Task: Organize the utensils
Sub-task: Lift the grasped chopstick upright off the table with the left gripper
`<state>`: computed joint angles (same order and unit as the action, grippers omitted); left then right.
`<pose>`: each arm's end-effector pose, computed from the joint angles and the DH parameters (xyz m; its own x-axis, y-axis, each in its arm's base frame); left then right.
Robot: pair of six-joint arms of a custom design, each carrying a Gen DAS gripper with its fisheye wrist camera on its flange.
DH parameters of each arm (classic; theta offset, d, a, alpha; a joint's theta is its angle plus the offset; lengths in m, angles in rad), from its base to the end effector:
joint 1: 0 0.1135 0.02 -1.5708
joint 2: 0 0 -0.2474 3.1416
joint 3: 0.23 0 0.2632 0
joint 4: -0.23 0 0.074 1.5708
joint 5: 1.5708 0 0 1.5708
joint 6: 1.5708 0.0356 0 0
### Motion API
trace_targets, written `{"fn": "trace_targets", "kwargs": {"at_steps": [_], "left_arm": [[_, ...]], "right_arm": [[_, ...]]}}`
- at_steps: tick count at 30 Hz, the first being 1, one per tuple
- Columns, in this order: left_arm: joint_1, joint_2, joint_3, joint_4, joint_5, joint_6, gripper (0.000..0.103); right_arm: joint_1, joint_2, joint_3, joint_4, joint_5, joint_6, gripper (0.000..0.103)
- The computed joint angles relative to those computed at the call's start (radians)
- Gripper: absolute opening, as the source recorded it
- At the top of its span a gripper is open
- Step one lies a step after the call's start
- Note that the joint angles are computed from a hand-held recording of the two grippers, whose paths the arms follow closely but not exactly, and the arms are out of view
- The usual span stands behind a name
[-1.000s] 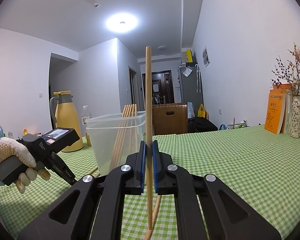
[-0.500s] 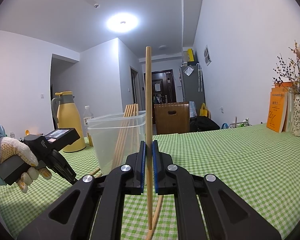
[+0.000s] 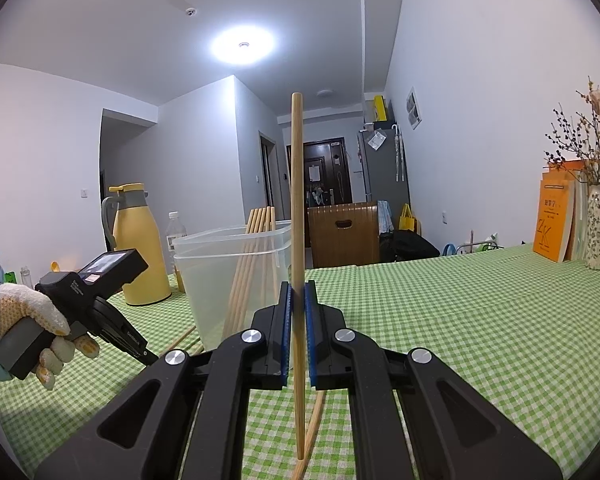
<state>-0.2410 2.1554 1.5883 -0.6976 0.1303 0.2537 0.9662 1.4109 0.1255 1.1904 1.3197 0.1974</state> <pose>0.4241 -0.1090 0.1285 -0.8274 0.4596 -0.3228 0.4983 0.8659 -0.0443 0.1380 0.1390 0.1209 0.0145 0.1068 -0.9942 0.3476 0.9317 0.1051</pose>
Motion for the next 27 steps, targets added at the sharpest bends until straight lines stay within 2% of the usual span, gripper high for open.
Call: {"fn": "trace_targets", "kwargs": {"at_steps": [17, 22, 27], "left_arm": [[0.098, -0.456, -0.543, 0.504, 0.207, -0.119, 0.004], [0.116, -0.582, -0.665, 0.622, 0.249, -0.143, 0.004], [0.136, -0.714, -0.774, 0.723, 0.289, -0.169, 0.004]], "right_arm": [[-0.009, -0.06, -0.003, -0.11, -0.014, 0.062, 0.007], [-0.016, -0.074, 0.005, -0.152, -0.022, 0.075, 0.007], [-0.028, -0.089, 0.03, -0.249, -0.034, 0.105, 0.007]]}}
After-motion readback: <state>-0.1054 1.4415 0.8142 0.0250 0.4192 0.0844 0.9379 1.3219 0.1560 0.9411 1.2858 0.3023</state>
